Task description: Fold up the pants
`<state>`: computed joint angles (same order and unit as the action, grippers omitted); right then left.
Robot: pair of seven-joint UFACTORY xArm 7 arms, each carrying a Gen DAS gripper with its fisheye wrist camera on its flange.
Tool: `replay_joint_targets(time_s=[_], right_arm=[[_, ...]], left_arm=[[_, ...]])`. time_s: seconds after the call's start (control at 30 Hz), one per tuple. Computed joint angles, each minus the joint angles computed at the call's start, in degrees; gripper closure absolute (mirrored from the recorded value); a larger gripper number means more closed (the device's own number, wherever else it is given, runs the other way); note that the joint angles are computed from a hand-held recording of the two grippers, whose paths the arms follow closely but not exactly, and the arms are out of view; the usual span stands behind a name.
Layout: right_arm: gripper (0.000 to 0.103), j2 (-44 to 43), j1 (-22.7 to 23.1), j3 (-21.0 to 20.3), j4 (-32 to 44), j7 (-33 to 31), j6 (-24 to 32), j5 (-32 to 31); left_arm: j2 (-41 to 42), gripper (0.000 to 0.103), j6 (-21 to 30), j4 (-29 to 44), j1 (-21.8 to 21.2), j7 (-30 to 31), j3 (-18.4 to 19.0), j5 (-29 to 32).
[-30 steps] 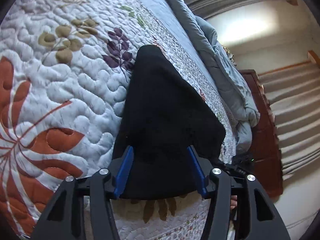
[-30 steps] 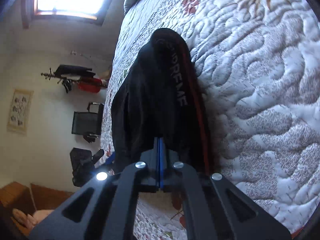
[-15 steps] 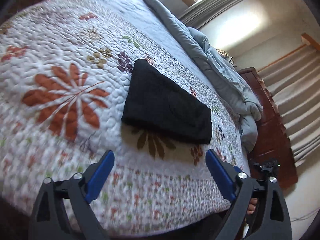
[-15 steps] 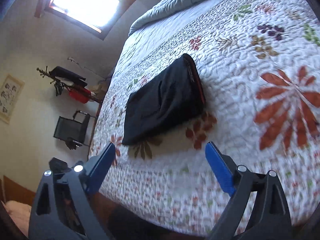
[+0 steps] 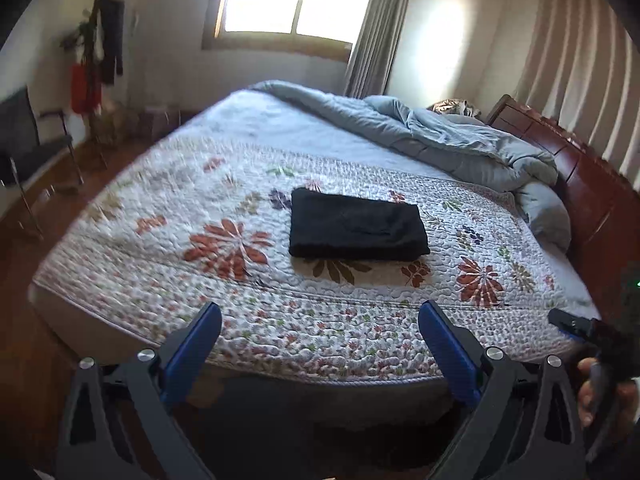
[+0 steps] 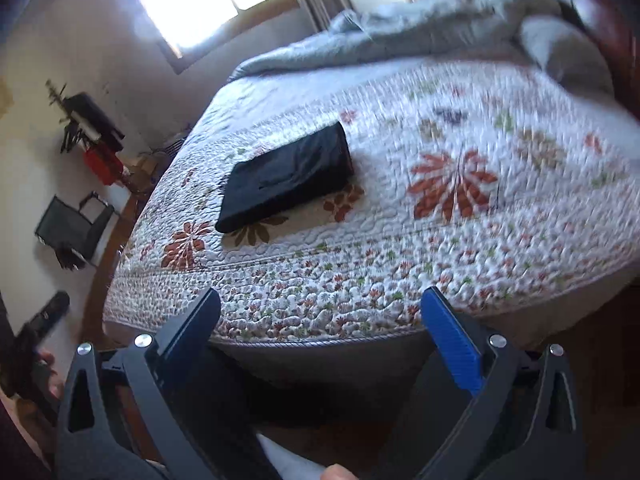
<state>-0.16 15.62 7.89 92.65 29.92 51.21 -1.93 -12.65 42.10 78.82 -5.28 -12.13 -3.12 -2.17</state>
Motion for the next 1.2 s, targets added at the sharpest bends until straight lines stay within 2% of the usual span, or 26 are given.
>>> replay_joint_targets(time_s=[0.07, 0.17, 0.23, 0.37, 0.63, 1.2], right_arm=[[0.003, -0.95, 1.53, 1.53, 1.8, 1.21, 2.28, -7.14], [0.003, -2.43, 3.06, 2.9, 3.19, 1.48, 2.94, -12.09], [0.003, -3.54, 4.06, 4.25, 4.47, 2.63, 4.1, -16.3], [0.003, -4.17, 5.81, 6.33, 7.21, 3.25, 6.68, -20.95], [0.003, -4.96, 7.19, 7.02, 10.02, 2.01, 8.06, -19.88], [0.003, -2.0, 7.6, 5.75, 11.55, 1.21, 8.76, -18.08]], left_arm=[[-2.48, 0.004, 1.57, -0.28, -0.42, -0.02, -0.63, 0.61], [-4.34, 0.004, 5.21, 0.86, -0.47, -1.6, -1.38, 1.33], [-5.81, 0.004, 7.43, 1.34, 0.2, -4.21, -2.92, 4.34], [-8.37, 0.004, 9.21, 1.64, 0.27, -7.25, -4.42, 7.14], [-11.54, 0.004, 9.44, 1.74, 1.48, -12.65, -7.81, 13.52], [-7.98, 0.004, 9.73, 3.56, 0.11, -12.95, -7.0, 13.61]])
